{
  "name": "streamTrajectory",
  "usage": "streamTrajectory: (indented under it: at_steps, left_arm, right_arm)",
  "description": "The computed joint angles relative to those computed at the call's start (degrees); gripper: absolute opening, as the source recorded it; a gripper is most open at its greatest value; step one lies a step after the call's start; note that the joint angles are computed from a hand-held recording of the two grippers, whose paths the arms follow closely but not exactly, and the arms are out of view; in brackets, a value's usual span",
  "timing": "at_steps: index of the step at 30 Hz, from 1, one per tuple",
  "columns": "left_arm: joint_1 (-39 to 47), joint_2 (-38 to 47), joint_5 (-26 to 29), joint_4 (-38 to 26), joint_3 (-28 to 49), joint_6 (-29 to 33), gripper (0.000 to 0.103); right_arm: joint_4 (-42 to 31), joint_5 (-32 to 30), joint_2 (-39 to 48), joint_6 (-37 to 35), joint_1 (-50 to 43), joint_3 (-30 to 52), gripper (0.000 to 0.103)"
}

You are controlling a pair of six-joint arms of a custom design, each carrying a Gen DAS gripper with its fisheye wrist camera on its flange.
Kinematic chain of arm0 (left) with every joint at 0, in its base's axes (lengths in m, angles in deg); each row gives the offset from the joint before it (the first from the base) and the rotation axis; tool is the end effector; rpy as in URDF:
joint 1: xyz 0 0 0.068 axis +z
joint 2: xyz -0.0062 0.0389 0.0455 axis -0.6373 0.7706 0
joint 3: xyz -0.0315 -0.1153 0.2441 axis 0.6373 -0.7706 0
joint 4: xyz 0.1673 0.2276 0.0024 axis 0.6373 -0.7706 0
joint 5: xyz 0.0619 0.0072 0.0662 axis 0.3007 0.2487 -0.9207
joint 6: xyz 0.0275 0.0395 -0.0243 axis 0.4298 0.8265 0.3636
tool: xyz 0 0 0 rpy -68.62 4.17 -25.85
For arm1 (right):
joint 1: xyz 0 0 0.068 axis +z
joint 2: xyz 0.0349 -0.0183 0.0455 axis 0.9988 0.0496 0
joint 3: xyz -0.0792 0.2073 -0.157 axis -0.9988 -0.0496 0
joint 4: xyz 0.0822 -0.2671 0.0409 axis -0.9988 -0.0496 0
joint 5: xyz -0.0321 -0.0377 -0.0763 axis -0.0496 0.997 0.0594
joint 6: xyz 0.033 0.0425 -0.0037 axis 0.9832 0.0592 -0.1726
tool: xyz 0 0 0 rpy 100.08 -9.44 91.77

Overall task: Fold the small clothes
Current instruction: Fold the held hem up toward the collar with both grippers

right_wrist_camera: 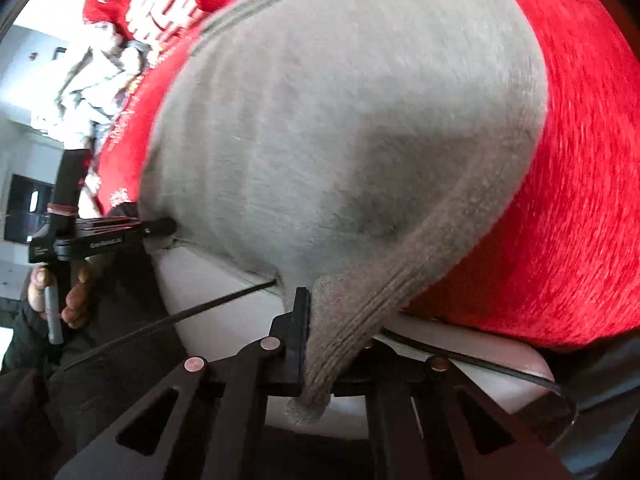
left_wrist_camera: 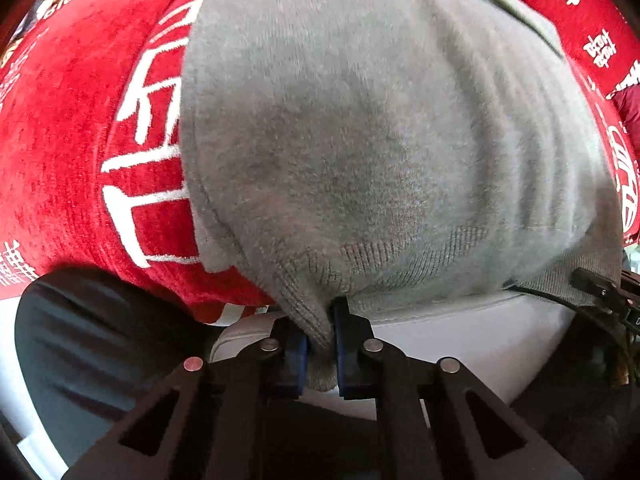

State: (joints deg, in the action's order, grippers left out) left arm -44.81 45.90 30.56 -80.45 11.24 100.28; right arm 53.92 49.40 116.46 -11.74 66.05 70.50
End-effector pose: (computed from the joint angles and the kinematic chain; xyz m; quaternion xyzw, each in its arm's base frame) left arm 0.3480 -0.0376 0.0907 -0.2457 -0.9658 0.0828 0.0056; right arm 0.1926 -0.0548 0.1018 0.1195 0.9563 0.2480 0.0983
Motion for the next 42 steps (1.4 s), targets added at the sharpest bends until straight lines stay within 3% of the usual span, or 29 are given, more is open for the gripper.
streamTrajectory:
  at_steps: [7,13,17,22,25,26,30,36,42]
  left_arm:
    - [4.1,-10.17,5.44,-1.2,-3.94,5.48,0.011]
    - [7.57,-16.83,13.7,-4.12,-3.83,8.27,0.011]
    - [11.44,-14.8,19.52,-6.1,2.17,11.41,0.011]
    - [10.64,-12.6,22.74,-2.7,4.85,7.69,0.011]
    - [8.77,-10.62,23.17,-0.04,6.65,3.77,0.011]
    - [8.03,-10.36,23.24,0.08,7.66,2.42,0.011]
    - [6.34,-10.16,24.67,2.28,9.16,-1.78,0.011]
    - [4.89,-6.55,25.22,2.71,14.65,-6.5,0.011]
    - [4.36,-0.99,27.1,1.23,23.23,-11.28,0.011]
  right_arm:
    - [-6.16,-6.09,-5.48,-8.93,-7.96,0.37,0.007]
    - [-18.02,-14.73,-7.14,-23.83,-21.46,4.86,0.007]
    - [-21.56,-18.78,-8.22,-26.86,-24.36,7.21,0.007]
    - [-23.76,-23.07,-8.66,-28.18,-26.6,10.42,0.007]
    - [-19.11,-22.72,-10.22,-21.79,-24.84,11.06,0.007]
    - [-15.17,-22.22,-12.23,-15.87,-22.26,10.09,0.007]
    - [-13.19,-22.92,-9.71,-13.54,-22.74,13.11,0.007]
    - [-2.3,-20.3,-9.13,0.24,-17.03,14.84,0.007]
    - [1.79,-19.81,-3.41,5.9,-15.59,20.38,0.007]
